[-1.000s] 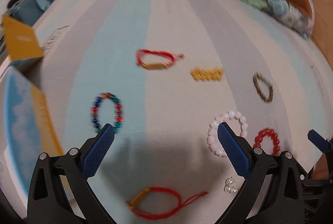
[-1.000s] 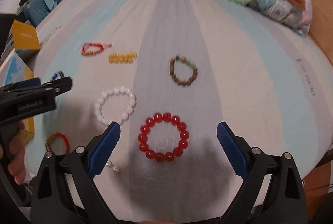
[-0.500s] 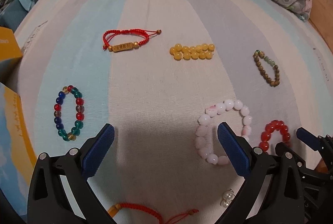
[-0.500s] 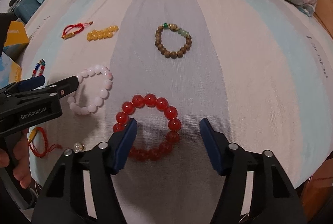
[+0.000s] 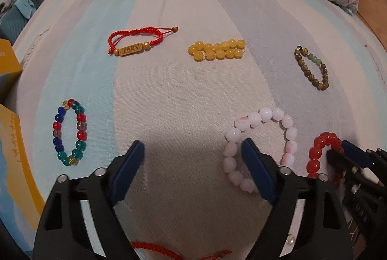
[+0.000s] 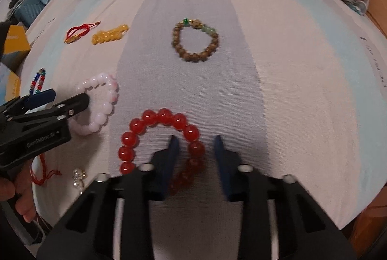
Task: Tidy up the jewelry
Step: 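Close the right tool on the red bead bracelet while the left tool grasps the white bead bracelet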
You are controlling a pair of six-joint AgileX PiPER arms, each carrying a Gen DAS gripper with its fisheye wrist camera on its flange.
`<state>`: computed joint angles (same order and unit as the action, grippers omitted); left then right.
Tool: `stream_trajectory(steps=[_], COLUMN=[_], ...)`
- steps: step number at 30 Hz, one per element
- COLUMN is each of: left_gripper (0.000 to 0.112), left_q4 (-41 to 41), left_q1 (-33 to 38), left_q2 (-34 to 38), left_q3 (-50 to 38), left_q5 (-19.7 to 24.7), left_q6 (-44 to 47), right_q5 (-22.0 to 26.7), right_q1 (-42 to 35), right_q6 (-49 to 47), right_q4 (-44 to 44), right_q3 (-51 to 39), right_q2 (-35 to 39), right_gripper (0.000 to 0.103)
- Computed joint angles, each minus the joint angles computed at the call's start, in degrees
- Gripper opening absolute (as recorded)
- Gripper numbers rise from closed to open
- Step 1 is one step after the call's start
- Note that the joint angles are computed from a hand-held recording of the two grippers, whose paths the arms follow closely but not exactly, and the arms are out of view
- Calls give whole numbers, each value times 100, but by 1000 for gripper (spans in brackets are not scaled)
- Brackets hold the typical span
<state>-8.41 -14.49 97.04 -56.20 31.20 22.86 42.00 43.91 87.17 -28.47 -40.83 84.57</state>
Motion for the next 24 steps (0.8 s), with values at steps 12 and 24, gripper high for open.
stream_trajectory(steps=[12,24], left_gripper=[10,10], left_q4=[-490,-1121], left_q1=[200,459], left_q2=[-455,-940], left_q3=[365,554], left_q5=[47,213], left_q6=[488,1141], right_q5=[487,1063], right_q1=[404,985], right_q6=[439,1157], right_q4=[-310,-860], right_q3=[-119,-404], right_q2=[5,-77], right_gripper=[13,13])
